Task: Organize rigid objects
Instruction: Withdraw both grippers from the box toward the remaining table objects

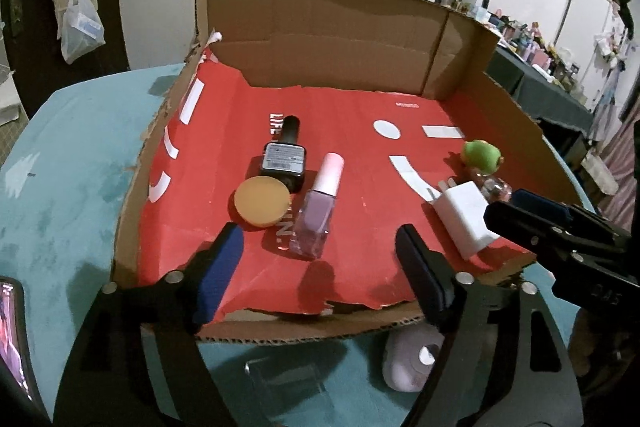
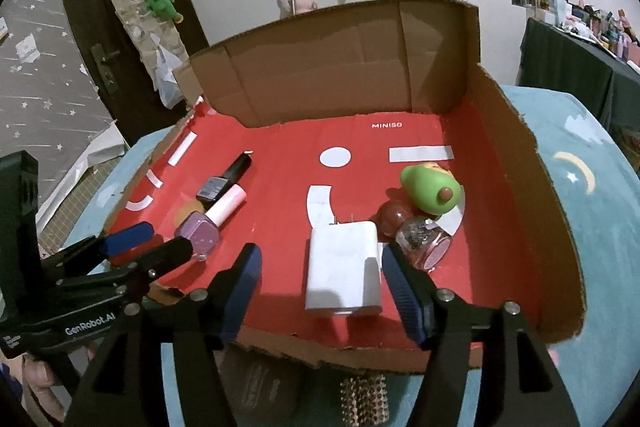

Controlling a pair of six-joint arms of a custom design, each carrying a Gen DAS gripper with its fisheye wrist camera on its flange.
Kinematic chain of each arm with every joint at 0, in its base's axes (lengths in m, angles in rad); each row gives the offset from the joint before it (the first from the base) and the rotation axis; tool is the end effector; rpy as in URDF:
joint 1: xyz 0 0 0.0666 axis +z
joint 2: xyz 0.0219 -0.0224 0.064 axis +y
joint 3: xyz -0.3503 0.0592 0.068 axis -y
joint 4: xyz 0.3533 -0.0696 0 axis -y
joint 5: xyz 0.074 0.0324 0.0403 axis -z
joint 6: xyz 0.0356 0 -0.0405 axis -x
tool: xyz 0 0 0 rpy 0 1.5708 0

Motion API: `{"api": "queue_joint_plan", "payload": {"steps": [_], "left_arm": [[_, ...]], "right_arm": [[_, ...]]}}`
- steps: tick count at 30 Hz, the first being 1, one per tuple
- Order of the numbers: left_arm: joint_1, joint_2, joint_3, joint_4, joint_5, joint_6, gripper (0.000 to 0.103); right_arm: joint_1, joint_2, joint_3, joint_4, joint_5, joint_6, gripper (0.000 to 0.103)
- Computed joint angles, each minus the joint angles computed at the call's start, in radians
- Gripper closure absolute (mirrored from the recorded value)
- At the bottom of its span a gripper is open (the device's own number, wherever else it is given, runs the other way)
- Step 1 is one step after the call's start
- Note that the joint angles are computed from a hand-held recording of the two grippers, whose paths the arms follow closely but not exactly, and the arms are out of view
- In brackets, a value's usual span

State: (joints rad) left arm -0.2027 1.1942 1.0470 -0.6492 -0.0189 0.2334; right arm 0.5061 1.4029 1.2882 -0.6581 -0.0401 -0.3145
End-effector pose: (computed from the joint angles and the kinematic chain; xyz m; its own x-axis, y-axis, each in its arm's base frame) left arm 0.3745 -0.0767 0.3511 -0.7248 -0.0871 -0.6834 0.0213 0.9887 -0.1486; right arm 0.4016 0.2237 0.3703 -0.7383 -0.0558 -0.6722 -0.2956 0.9225 0.2481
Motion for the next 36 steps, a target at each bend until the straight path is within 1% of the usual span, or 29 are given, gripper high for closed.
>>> {"api": "queue_joint_plan", "payload": {"steps": [1, 3, 4, 6, 8, 10, 11, 12, 13, 18, 22, 28, 36], "left_arm": [[-0.005, -0.002, 0.001, 0.001, -0.013, -0.002, 0.013], [-0.019, -0.017, -0.007, 0.009, -0.054, -0.009, 0.008], [-0.024, -0.027, -0.012, 0.013, -0.069, -0.014, 0.008], [-0.026, -0.038, -0.013, 0.011, -0.072, -0.016, 0.008], [-0.026, -0.047, -0.016, 0.011, -0.075, -0.019, 0.007], [-0.029, -0.052, -0.017, 0.009, -0.087, -0.021, 0.002], [-0.032, -0.055, -0.018, 0.01, -0.095, -0.023, 0.001], [-0.035, -0.06, -0.02, 0.011, -0.102, -0.024, 0.0], [-0.037, -0.064, -0.023, 0.013, -0.108, -0.026, 0.0], [-0.044, -0.081, -0.035, 0.019, -0.12, -0.028, 0.0], [-0.048, -0.091, -0.036, 0.006, -0.118, -0.029, 0.0], [-0.066, -0.114, -0.048, -0.004, -0.148, -0.032, 0.0], [-0.08, -0.146, -0.071, -0.018, -0.145, -0.026, 0.0]], "right_arm": [[0.001, -0.009, -0.007, 0.005, 0.001, -0.002, 0.031], [0.003, -0.019, -0.015, 0.012, 0.002, -0.004, 0.029], [0.003, -0.023, -0.018, 0.014, 0.0, -0.005, 0.029], [0.003, -0.034, -0.028, 0.022, -0.001, -0.008, 0.027], [0.003, -0.041, -0.035, 0.027, -0.001, -0.009, 0.023], [0.004, -0.054, -0.047, 0.039, -0.001, -0.013, 0.017], [0.004, -0.059, -0.052, 0.043, -0.001, -0.014, 0.016], [0.005, -0.065, -0.057, 0.048, 0.001, -0.016, 0.013], [0.006, -0.072, -0.064, 0.056, 0.003, -0.019, 0.009], [0.009, -0.099, -0.089, 0.094, 0.017, -0.027, 0.0], [0.021, -0.117, -0.106, 0.118, 0.05, -0.013, 0.0], [0.038, -0.145, -0.137, 0.151, 0.08, 0.0, 0.0], [0.048, -0.173, -0.166, 0.168, 0.084, -0.01, 0.0]]}}
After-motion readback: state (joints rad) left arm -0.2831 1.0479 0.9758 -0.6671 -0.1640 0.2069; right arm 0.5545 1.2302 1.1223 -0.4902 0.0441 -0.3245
